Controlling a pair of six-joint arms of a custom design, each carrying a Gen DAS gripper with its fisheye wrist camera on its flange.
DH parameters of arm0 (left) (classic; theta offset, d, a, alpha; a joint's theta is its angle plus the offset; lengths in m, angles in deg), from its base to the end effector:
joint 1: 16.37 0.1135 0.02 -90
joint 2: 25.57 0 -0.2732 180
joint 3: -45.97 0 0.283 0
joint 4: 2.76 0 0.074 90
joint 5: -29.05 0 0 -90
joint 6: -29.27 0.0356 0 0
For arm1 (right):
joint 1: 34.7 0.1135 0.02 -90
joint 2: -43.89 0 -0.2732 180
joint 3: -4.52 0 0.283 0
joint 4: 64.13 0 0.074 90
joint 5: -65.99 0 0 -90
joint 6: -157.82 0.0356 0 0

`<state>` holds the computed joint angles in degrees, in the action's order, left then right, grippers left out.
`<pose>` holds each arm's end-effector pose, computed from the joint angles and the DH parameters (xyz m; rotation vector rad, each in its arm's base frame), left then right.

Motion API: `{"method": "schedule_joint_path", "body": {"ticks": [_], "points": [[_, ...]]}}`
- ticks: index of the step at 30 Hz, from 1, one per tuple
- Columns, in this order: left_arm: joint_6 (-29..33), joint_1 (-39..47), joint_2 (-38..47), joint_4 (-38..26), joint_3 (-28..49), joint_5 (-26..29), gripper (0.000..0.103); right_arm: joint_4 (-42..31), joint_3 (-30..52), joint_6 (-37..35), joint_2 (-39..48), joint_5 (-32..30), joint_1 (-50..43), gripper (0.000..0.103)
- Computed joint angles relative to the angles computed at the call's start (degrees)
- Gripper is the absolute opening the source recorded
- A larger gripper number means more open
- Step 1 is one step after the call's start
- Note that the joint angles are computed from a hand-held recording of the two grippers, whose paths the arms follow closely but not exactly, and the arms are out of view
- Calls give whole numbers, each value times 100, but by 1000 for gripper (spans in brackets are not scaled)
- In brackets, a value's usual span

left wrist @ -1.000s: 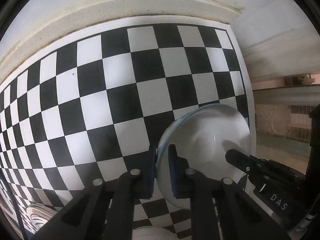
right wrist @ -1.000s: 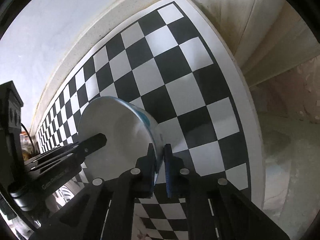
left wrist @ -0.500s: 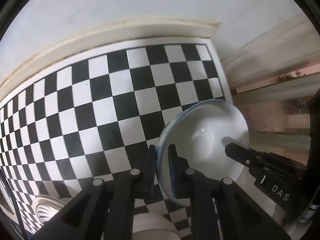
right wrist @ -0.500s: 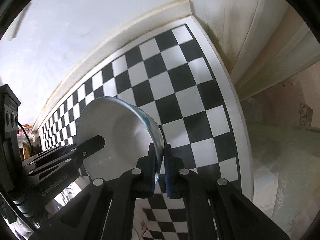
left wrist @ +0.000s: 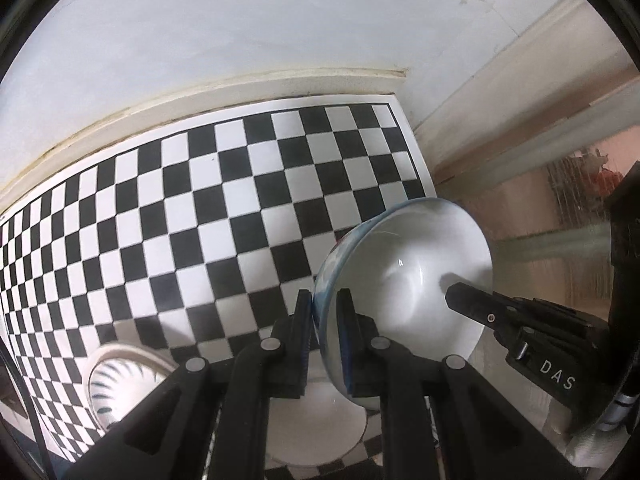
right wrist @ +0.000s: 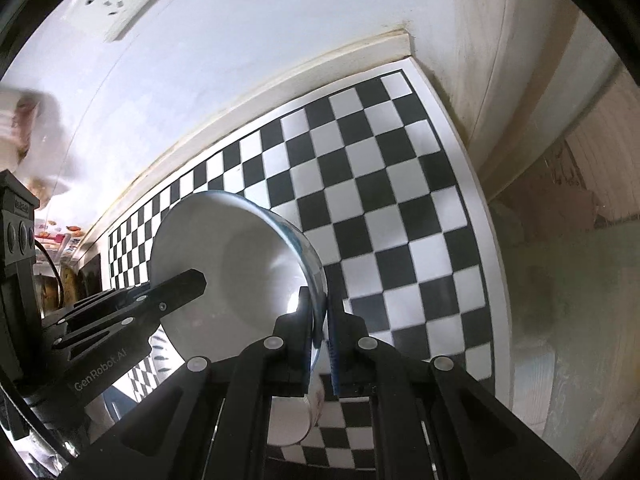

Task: Organize plates and bowls
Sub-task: 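Lift the dotted bowl and carry it over the white bowl stack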

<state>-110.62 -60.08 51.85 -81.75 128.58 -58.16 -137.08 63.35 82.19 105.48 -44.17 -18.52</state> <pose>0.1961 -0.1898 0.3005 -0.1494 2.9585 -0.3567 0.1879 0.0673 0.2361 -0.1118 2.9338 0.6003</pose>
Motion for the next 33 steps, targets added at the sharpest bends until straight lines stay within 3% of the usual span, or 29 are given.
{"method": "schedule_joint_path", "body": {"ticks": [10, 17, 23, 33], "points": [[-805, -853, -1097, -376, -723, -174, 10, -431, -662, 1375, -1517, 314, 1478, 8], [-1491, -1468, -1631, -321, -1486, -103, 10, -241, -1359, 2651, -2120, 575, 2820, 8], [-1874, -1816, -1774, -106, -2043, 18, 10, 128, -1850, 3509, -2186, 779, 3749, 8], [-2029, -2078, -1551, 127, -2338, 38, 10, 433, -2053, 3977, -1861, 1059, 4370, 8]]}}
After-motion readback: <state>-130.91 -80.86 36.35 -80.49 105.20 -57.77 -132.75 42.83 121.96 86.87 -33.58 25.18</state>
